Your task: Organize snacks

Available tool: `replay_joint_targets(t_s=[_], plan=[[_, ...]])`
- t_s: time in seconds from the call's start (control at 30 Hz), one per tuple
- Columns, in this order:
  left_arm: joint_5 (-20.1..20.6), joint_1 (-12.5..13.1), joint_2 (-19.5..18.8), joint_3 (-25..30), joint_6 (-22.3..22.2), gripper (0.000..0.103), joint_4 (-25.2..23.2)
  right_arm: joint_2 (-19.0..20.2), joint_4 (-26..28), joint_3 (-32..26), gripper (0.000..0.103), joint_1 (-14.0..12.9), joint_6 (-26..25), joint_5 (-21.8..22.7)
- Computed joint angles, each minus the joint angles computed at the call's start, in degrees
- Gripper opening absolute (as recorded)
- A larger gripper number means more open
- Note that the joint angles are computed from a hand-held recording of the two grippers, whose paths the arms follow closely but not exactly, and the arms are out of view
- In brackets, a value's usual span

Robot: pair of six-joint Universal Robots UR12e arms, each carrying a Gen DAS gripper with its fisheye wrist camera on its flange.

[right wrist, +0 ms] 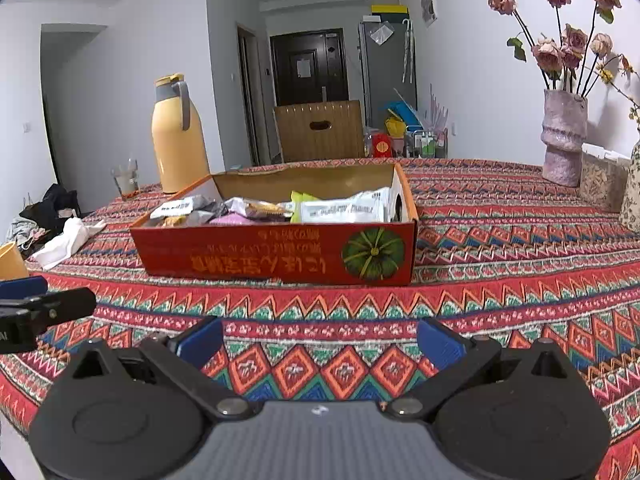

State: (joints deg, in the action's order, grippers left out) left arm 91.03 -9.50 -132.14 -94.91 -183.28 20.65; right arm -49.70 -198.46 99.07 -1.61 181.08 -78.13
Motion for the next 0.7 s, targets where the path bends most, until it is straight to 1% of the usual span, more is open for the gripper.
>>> replay_joint_targets(t_s=[0.23,0.7], plan=[[-0.06,-0.15,-0.05,-0.22,0.26,0.103,-0.83,-0.04,1.46,0.35,0.103,0.06,-0.17,0.23],[-0.13,-0.17,-0.16,-0.31,0.20,0.103,-0.99,0.06,2.07,0.39,0.103,-0.03,-0.02,0.37]])
